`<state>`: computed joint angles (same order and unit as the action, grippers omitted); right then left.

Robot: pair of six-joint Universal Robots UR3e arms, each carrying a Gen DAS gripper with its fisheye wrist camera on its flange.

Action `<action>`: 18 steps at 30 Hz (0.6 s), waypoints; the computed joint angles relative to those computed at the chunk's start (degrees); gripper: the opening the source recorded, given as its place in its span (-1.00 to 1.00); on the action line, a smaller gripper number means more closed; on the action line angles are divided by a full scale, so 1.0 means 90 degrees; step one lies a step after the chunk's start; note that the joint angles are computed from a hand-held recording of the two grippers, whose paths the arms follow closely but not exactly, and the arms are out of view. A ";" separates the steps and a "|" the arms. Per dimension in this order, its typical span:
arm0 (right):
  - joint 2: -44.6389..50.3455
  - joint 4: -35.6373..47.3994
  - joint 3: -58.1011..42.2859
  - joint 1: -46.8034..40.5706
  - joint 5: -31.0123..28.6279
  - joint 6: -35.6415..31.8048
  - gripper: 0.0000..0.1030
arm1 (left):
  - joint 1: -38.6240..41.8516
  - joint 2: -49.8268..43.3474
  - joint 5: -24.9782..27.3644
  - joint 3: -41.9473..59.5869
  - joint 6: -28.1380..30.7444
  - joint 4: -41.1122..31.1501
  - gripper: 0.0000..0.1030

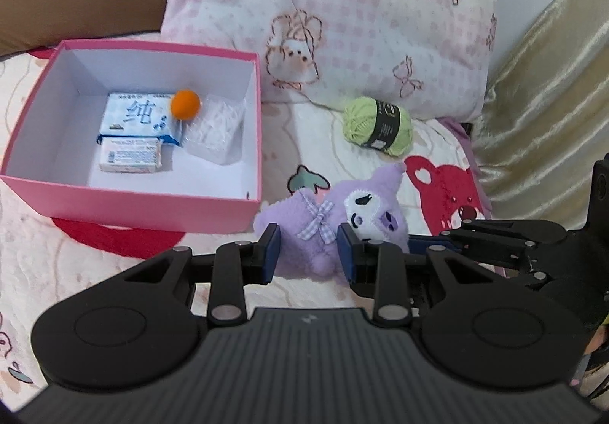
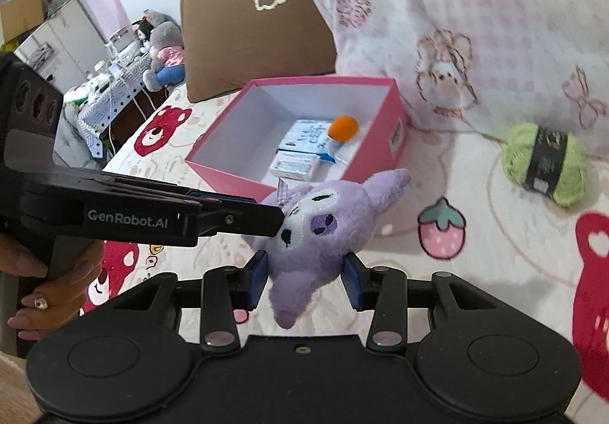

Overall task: Organize objects
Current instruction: 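Carry the plush toy over the pink box and lower it inside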

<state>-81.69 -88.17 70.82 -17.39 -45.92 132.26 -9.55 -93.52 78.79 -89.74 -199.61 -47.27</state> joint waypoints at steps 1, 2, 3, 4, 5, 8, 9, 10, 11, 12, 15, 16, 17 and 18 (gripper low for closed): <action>0.0022 -0.0038 -0.0060 0.0046 0.0016 0.0015 -0.10 | 0.0052 0.0050 -0.0021 0.0013 0.0045 -0.0033 -0.42; 0.0042 -0.0141 -0.0082 0.0095 0.0064 0.0064 -0.09 | 0.0143 0.0116 -0.0094 -0.0001 0.0004 -0.0050 -0.42; 0.0071 -0.0199 -0.0122 0.0131 0.0127 0.0134 -0.09 | 0.0291 0.0237 -0.0235 -0.0109 -0.0078 0.0031 -0.42; 0.0125 -0.0179 -0.0207 0.0158 0.0234 0.0180 -0.10 | 0.0421 0.0373 -0.0326 -0.0264 -0.0110 0.0199 -0.42; 0.0199 -0.0093 -0.0345 0.0193 0.0314 0.0174 -0.10 | 0.0516 0.0477 -0.0351 -0.0367 -0.0128 0.0303 -0.42; 0.0441 -0.0232 -0.0666 0.0433 0.0369 0.0260 -0.11 | 0.0788 0.0651 -0.0437 -0.0371 0.0012 0.0189 -0.42; 0.0575 -0.0227 -0.0850 0.0523 0.0374 0.0319 -0.11 | 0.0874 0.0677 -0.0464 -0.0326 0.0048 0.0099 -0.42; 0.0724 -0.0245 -0.1045 0.0622 0.0374 0.0398 -0.12 | 0.0984 0.0689 -0.0485 -0.0253 0.0112 -0.0003 -0.42; 0.0897 -0.0310 -0.1249 0.0737 0.0367 0.0490 -0.12 | 0.1076 0.0678 -0.0498 -0.0183 0.0137 -0.0070 -0.42; 0.1058 -0.0351 -0.1452 0.0839 0.0354 0.0565 -0.12 | 0.1167 0.0654 -0.0502 -0.0112 0.0156 -0.0122 -0.42; 0.1786 -0.0284 -0.2459 0.1228 0.0218 0.0859 -0.12 | 0.1390 0.0501 -0.0455 0.0101 0.0200 -0.0224 -0.42; 0.2116 -0.0215 -0.2933 0.1382 0.0162 0.1058 -0.12 | 0.1434 0.0437 -0.0383 0.0127 0.0217 -0.0159 -0.42; 0.2341 -0.0206 -0.3222 0.1503 0.0140 0.1218 -0.12 | 0.1466 0.0372 -0.0239 0.0126 0.0147 -0.0080 -0.42; 0.2625 -0.0166 -0.3587 0.1641 0.0096 0.1384 -0.12 | 0.1508 0.0328 -0.0153 0.0113 0.0095 -0.0044 -0.42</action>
